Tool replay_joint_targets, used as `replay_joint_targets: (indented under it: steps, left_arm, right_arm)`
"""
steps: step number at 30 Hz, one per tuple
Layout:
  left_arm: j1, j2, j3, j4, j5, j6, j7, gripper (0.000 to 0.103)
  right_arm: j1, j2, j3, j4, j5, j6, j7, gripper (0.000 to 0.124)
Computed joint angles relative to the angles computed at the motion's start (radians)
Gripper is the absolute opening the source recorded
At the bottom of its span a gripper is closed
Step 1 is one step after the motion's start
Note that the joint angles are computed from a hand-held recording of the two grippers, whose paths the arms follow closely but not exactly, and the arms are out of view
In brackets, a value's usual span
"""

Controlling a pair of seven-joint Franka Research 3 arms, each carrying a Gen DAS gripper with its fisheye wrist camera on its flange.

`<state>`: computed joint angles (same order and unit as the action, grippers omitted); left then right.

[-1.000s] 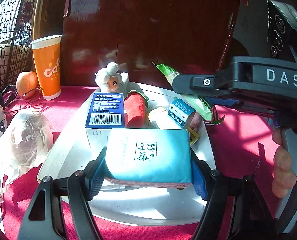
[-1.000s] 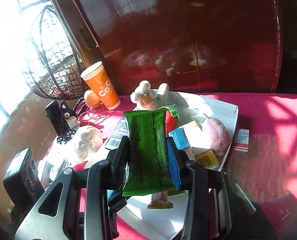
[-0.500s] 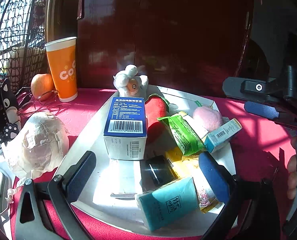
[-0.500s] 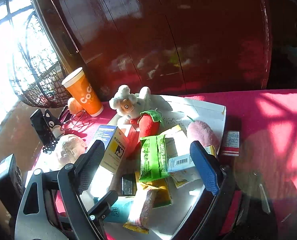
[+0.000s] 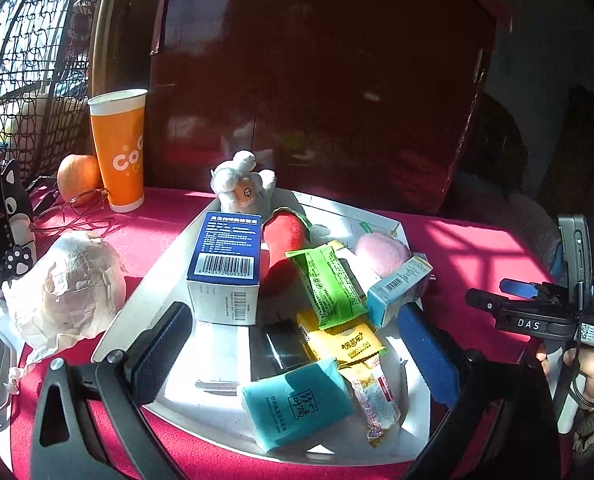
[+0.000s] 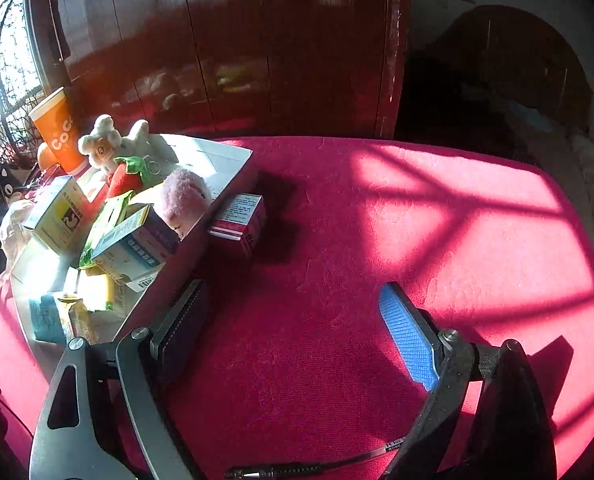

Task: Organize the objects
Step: 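Move the right tool to the red-white medicine box while the left tool reaches the black pen, then grasp the red-white medicine box with the right tool while the left tool grasps the black pen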

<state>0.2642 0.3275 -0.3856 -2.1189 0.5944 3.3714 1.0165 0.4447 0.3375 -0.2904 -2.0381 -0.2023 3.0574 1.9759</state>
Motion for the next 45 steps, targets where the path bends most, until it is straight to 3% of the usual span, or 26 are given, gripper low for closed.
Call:
replay_joint_targets:
  steps: [3, 6, 7, 10, 11, 13, 16, 21, 23, 25, 27, 29, 33, 37, 40, 41, 42, 43, 45]
  left_arm:
    - [-0.005, -0.008, 0.007, -0.010, 0.005, 0.003, 0.007, 0.103]
    - [0.016, -0.002, -0.005, -0.010, 0.012, -0.003, 0.000, 0.103]
    - [0.028, 0.003, -0.014, -0.007, 0.014, -0.009, -0.003, 0.103]
    - [0.067, 0.022, -0.050, 0.001, 0.011, -0.023, -0.002, 0.103]
    - [0.081, 0.030, -0.064, 0.004, 0.010, -0.025, 0.001, 0.103]
    - [0.093, 0.038, -0.078, 0.006, 0.004, -0.030, 0.009, 0.103]
    - [0.101, 0.044, -0.091, 0.005, -0.007, -0.035, 0.024, 0.103]
    - [0.094, 0.042, -0.092, 0.001, -0.029, -0.040, 0.046, 0.103]
    - [0.092, 0.040, -0.092, -0.001, -0.037, -0.040, 0.054, 0.103]
    - [0.090, 0.037, -0.093, -0.003, -0.041, -0.039, 0.060, 0.103]
    - [0.093, 0.039, -0.098, -0.003, -0.044, -0.039, 0.064, 0.103]
    - [0.098, 0.041, -0.105, -0.002, -0.047, -0.040, 0.067, 0.103]
    - [0.108, 0.050, -0.121, 0.001, -0.050, -0.048, 0.079, 0.103]
    - [0.126, 0.052, -0.144, -0.002, -0.061, -0.056, 0.092, 0.103]
    - [0.195, 0.060, -0.222, -0.005, -0.059, -0.070, 0.106, 0.103]
    - [0.216, 0.062, -0.248, -0.007, -0.058, -0.074, 0.115, 0.103]
    - [0.249, 0.069, -0.287, -0.007, -0.054, -0.080, 0.128, 0.103]
    - [0.295, 0.085, -0.346, -0.005, -0.044, -0.090, 0.149, 0.103]
    - [0.398, 0.133, -0.486, 0.000, -0.023, -0.123, 0.217, 0.103]
  right_arm:
    - [0.053, 0.096, -0.059, 0.105, -0.028, -0.049, 0.059, 0.088]
    - [-0.039, 0.140, 0.052, 0.171, 0.047, -0.050, -0.007, 0.088]
    - [-0.033, 0.151, 0.051, 0.187, 0.058, -0.057, -0.025, 0.088]
    - [0.098, 0.200, -0.083, 0.241, -0.038, -0.122, 0.062, 0.088]
    - [0.099, 0.208, -0.083, 0.254, -0.051, -0.137, 0.071, 0.088]
    - [0.054, 0.214, -0.028, 0.268, -0.030, -0.138, 0.047, 0.088]
    - [0.070, 0.248, -0.054, 0.310, -0.063, -0.160, 0.096, 0.087]
    - [0.015, 0.295, -0.017, 0.379, -0.014, -0.170, 0.133, 0.087]
    - [0.003, 0.302, -0.007, 0.392, -0.001, -0.177, 0.140, 0.072]
    - [-0.016, 0.298, 0.013, 0.393, 0.023, -0.185, 0.139, 0.066]
    - [0.028, 0.295, -0.043, 0.391, -0.007, -0.228, 0.200, 0.066]
    - [0.001, 0.275, -0.021, 0.368, 0.003, -0.235, 0.222, 0.066]
    - [-0.076, 0.245, 0.060, 0.315, 0.052, -0.132, 0.168, 0.066]
    - [-0.009, 0.293, -0.009, 0.396, 0.003, -0.178, 0.160, 0.068]
    - [-0.004, 0.346, -0.017, 0.481, -0.021, -0.233, 0.154, 0.067]
    - [-0.032, 0.348, 0.015, 0.487, -0.006, -0.230, 0.131, 0.064]
    - [-0.059, 0.345, 0.046, 0.489, 0.017, -0.237, 0.108, 0.050]
    - [-0.070, 0.334, 0.059, 0.480, 0.029, -0.253, 0.096, 0.031]
    - [-0.105, 0.268, 0.098, 0.386, 0.069, -0.193, 0.071, 0.031]
